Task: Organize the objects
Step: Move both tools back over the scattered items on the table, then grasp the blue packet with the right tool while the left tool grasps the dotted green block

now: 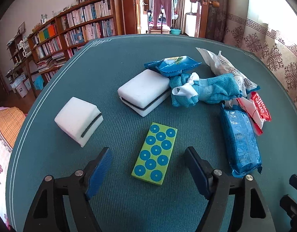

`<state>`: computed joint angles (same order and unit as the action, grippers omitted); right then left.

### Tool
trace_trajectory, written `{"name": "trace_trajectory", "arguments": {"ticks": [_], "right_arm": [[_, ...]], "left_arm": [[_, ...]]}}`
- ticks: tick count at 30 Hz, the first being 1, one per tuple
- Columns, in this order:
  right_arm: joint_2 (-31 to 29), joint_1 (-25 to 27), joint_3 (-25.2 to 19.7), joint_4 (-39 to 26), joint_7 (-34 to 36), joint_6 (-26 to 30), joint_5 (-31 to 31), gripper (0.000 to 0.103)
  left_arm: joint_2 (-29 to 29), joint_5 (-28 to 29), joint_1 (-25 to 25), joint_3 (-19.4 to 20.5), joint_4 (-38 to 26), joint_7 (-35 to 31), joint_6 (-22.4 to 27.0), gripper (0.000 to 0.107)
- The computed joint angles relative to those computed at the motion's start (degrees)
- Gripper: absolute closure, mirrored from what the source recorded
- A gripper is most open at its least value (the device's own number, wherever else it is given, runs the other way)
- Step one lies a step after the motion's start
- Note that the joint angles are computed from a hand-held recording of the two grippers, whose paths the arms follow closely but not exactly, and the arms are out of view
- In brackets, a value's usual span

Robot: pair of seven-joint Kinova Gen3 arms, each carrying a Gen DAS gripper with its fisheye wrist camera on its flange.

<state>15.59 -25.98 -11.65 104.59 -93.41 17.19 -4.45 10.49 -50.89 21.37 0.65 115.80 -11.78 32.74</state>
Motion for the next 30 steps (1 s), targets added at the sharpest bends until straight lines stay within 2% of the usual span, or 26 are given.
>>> {"name": "trace_trajectory", "arguments": {"ticks": [2,5,7,9,15,19,21,30], "right_arm": [[0.4,-0.1,-0.2,-0.6,0.2,0.3,0.0,0.048],[1.2,-0.4,-0.3,-1.9,0.5,1.1,0.0,0.048],[1.6,-0.9,-0.2,-2.8,0.5,1.7,0.3,0.048],[2.1,-1.6,0.1,-3.7,0.5,2.1,0.7,0.048],[4.3,-3.0,0.5,-7.6,0.0,3.6,1.6,0.048],[6.8,-3.0,0.1,-11.7,0.2,5.5,1.0,0.048],[8.0,-3.1,-0.1,-13.6,0.3,6.4,0.5,0.047],[12.2,-6.9,2.2,-20.0,-2.0,8.5,2.6,0.046]], "left_arm": [[-0.3,-0.5,-0.1,-0.1,0.4,0.1,-0.8,0.036],[-0.6,-1.9,0.2,-0.2,0.9,1.3,-1.5,0.052],[-0.9,-2.4,0.0,-0.1,1.2,1.4,-2.1,0.070],[-1.1,-2.6,-0.1,0.1,1.3,1.4,-2.6,0.076],[-2.1,-3.7,-0.3,0.1,2.5,2.6,-4.8,0.077],[-2.3,-7.7,0.7,0.3,3.1,7.7,-3.4,0.077],[-2.4,-7.5,0.0,0.5,3.3,8.5,-3.8,0.076],[-3.0,-12.3,-0.2,1.6,4.5,16.4,-1.1,0.076]]}}
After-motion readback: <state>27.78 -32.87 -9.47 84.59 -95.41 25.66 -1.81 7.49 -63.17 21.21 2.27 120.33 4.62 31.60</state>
